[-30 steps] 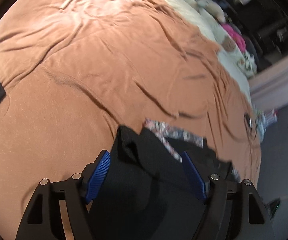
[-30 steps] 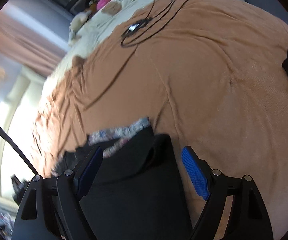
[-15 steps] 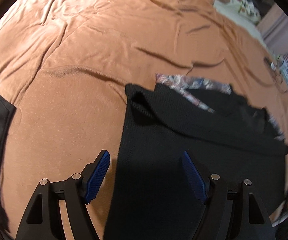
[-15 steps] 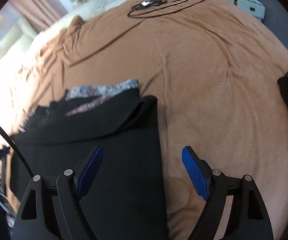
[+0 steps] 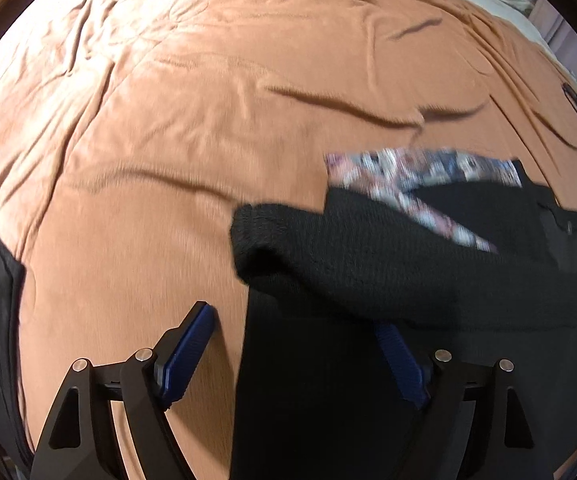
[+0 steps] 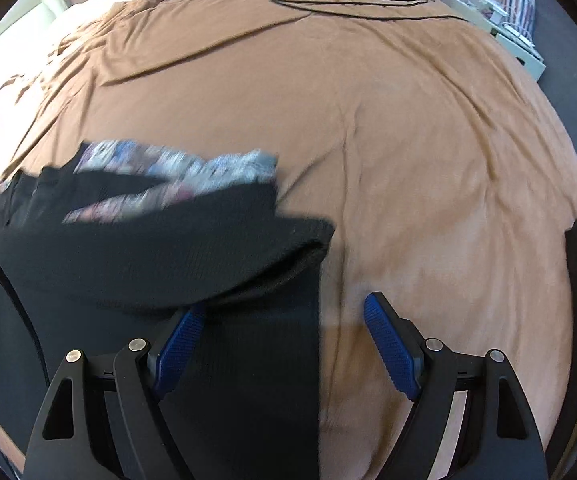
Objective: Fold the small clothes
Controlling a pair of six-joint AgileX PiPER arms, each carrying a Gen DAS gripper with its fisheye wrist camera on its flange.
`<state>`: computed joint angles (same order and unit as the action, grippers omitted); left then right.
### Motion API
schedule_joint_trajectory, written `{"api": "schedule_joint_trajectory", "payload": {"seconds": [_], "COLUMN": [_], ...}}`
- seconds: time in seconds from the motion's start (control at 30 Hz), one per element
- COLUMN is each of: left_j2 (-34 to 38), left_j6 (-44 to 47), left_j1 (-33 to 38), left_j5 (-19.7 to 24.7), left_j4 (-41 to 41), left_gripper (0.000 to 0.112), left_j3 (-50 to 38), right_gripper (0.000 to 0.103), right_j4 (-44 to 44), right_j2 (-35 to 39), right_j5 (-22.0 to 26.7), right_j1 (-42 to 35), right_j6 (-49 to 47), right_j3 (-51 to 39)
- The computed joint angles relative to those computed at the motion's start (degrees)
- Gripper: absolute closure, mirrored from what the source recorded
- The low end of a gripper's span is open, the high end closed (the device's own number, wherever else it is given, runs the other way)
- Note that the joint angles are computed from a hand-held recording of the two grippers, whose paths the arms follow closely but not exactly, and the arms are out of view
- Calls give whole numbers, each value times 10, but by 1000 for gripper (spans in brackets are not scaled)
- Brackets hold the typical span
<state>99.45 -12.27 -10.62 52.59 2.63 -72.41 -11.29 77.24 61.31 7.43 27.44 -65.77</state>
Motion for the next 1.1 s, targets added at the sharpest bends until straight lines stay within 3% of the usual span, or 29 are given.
{"api": "schedule_joint_trajectory", "payload": {"seconds": [0.4,0.6,0.77,0.87,1.1], "left_j2": [134,129,82,70,84], "left_j6": [-49,-11,51,58,70], "left_j1": [-14,9,40,42,44], "left_j5": [28,17,-13,-12,-29], "left_j4": [65,11,-71,-79,-98], "left_gripper": [29,43,53,59,77], "left_j3": [-190,-209,-146,-134,-115], "right_gripper": [23,29,42,53,87], "right_j4": [1,47,135,195,311], "right_j2": [102,83,65,71,97], "right_j5": [-70,-102,-117,-114,-107], "right_j1": [-61,-85,-117,-145,-211], "right_j6": [4,-25,-122,-187,-289], "right_j3": [-64,-47,-26,-25,-30]}}
